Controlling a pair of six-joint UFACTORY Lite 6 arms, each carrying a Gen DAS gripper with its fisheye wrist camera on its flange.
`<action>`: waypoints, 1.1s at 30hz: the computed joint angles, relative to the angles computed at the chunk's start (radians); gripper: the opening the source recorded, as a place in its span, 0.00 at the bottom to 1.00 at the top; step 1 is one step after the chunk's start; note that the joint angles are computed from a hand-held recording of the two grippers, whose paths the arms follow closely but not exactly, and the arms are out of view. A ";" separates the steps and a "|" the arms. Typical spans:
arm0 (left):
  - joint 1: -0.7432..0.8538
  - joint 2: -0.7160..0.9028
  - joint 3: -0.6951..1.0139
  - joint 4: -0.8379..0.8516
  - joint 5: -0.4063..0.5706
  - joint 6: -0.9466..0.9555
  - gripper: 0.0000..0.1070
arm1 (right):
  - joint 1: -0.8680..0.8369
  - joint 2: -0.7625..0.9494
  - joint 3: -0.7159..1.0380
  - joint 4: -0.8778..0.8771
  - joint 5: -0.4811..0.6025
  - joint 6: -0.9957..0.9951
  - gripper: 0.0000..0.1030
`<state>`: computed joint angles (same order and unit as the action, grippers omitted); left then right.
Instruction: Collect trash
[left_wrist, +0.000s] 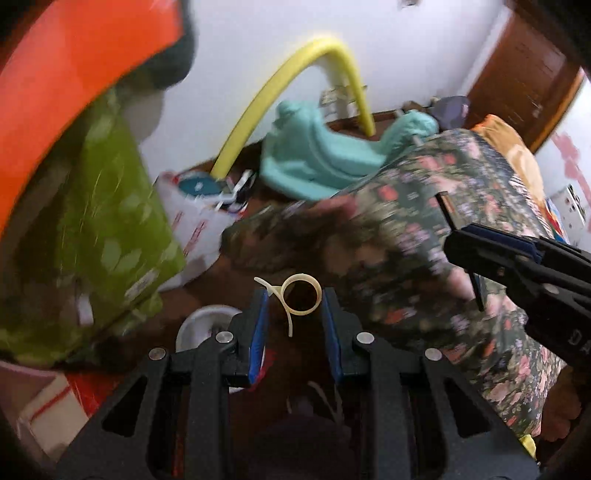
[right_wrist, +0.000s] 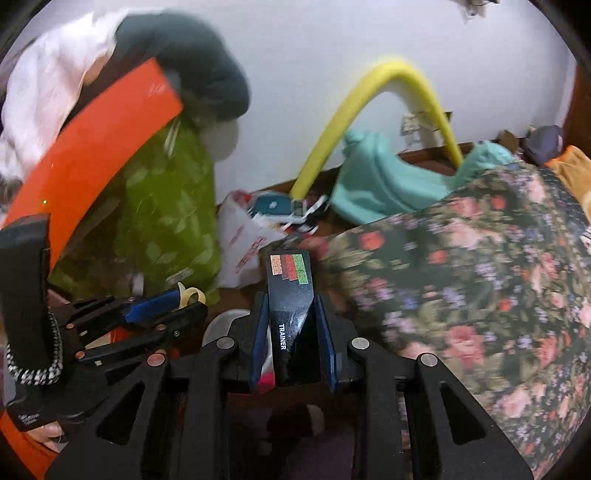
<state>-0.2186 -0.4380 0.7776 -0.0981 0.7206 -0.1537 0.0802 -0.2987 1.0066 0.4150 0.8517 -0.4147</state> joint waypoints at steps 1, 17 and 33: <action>0.060 -0.007 -0.041 -0.040 -0.007 0.065 0.26 | 0.043 0.011 -0.012 -0.013 -0.018 0.028 0.23; 0.487 0.306 -0.234 -0.294 -0.211 0.550 0.26 | 0.426 0.415 0.005 -0.037 -0.233 0.183 0.23; 0.634 0.492 -0.170 -0.346 -0.202 0.691 0.37 | 0.432 0.675 0.214 0.112 -0.144 0.136 0.41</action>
<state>0.4157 0.0540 0.6074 -0.4443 0.5190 0.5377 0.5123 0.3764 1.2203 0.5272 0.7072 -0.2790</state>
